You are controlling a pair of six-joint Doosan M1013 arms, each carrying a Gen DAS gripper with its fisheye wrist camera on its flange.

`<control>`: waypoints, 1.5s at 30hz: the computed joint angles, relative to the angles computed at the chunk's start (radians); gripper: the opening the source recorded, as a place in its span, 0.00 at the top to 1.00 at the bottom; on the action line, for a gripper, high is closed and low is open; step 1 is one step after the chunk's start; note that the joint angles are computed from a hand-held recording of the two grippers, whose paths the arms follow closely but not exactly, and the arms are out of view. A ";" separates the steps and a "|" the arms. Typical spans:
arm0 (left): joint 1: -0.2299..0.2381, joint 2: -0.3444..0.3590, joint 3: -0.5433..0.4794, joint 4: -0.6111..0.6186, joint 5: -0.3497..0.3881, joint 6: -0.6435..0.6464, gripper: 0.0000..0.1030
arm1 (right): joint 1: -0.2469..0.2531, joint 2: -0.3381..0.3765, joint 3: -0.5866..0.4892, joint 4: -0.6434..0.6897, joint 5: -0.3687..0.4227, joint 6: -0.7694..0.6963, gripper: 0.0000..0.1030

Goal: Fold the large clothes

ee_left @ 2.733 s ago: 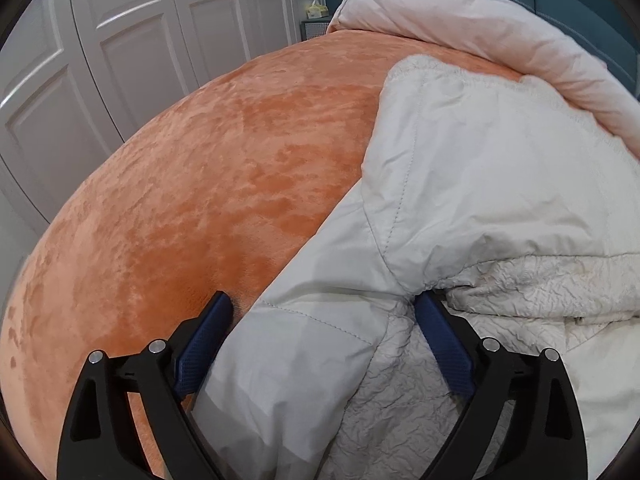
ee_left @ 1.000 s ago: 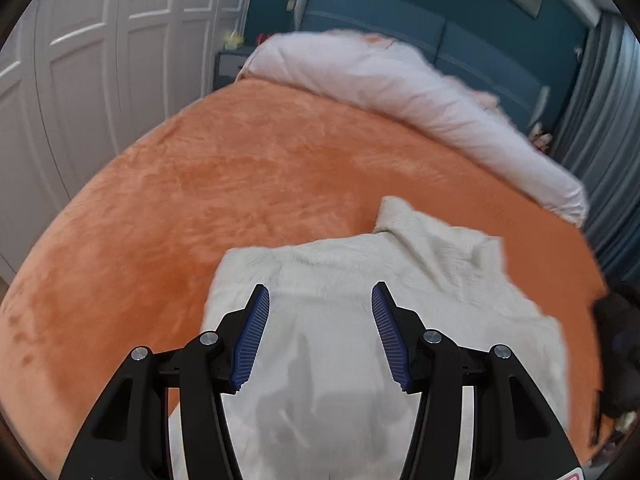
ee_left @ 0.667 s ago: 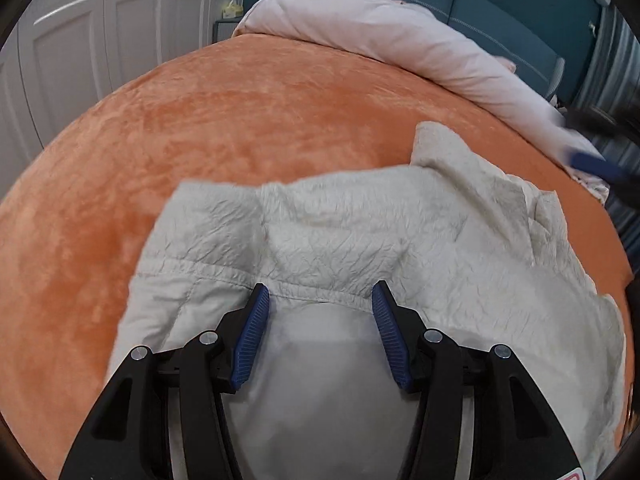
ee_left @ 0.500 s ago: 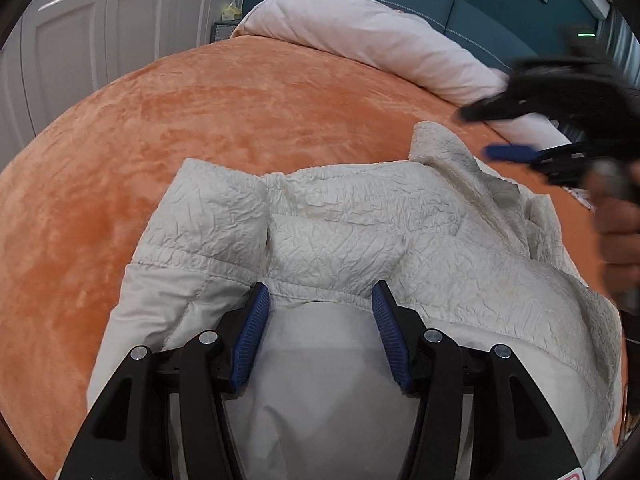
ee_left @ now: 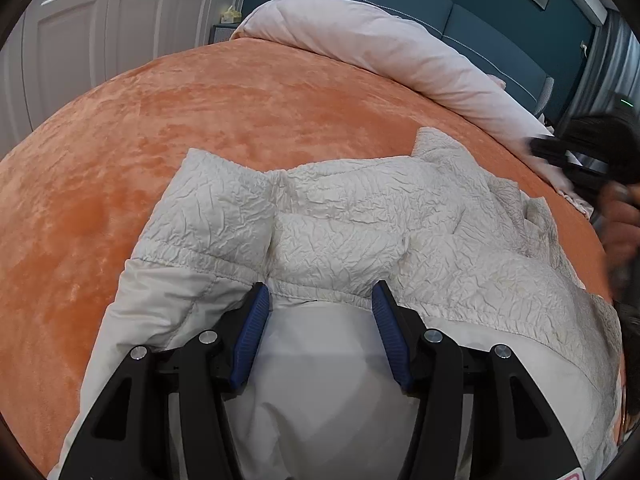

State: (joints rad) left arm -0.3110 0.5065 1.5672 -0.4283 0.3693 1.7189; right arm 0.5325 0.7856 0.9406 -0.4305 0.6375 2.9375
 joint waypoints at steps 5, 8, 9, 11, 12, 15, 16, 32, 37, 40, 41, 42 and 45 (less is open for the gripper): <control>-0.012 -0.024 -0.036 0.165 0.041 -0.110 0.49 | 0.014 -0.126 0.189 -0.059 0.064 -0.058 0.95; -0.036 -0.038 -0.079 0.181 0.024 -0.095 0.49 | 0.009 -0.150 0.257 -0.007 0.084 -0.133 0.95; -0.046 -0.031 -0.111 0.134 0.043 -0.044 0.49 | 0.007 -0.155 0.278 0.015 0.070 -0.143 0.95; -0.071 -0.006 -0.174 0.089 0.092 0.002 0.48 | 0.001 -0.157 0.304 0.047 0.039 -0.144 0.95; -0.089 0.012 -0.209 0.096 0.122 0.010 0.48 | -0.002 -0.153 0.305 0.073 0.024 -0.159 0.95; -0.148 0.079 -0.314 0.122 0.216 0.043 0.48 | -0.001 -0.133 0.291 0.123 0.027 -0.214 0.95; -0.163 0.101 -0.345 0.123 0.249 0.053 0.48 | 0.000 -0.126 0.284 0.124 0.033 -0.228 0.95; -0.209 0.086 -0.261 0.553 0.173 -0.428 0.49 | 0.037 -0.234 0.446 -0.135 0.060 0.087 0.94; -0.136 -0.083 -0.054 0.474 0.106 -0.325 0.42 | 0.120 -0.373 0.600 -0.239 0.045 0.207 0.76; -0.068 -0.189 0.069 0.457 0.145 -0.303 0.39 | 0.194 -0.460 0.695 -0.229 0.102 0.255 0.68; -0.053 -0.209 0.093 0.454 0.157 -0.303 0.38 | 0.211 -0.474 0.708 -0.211 0.118 0.256 0.63; -0.026 -0.247 0.137 0.447 0.175 -0.301 0.37 | 0.234 -0.495 0.730 -0.196 0.141 0.266 0.60; 0.035 -0.323 0.224 0.391 0.246 -0.276 0.33 | 0.295 -0.543 0.782 -0.133 0.205 0.275 0.49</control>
State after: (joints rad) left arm -0.2757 0.1836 1.7913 -0.0372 0.6152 1.4431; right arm 0.8275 0.2427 1.7230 -0.5637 0.8426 3.2126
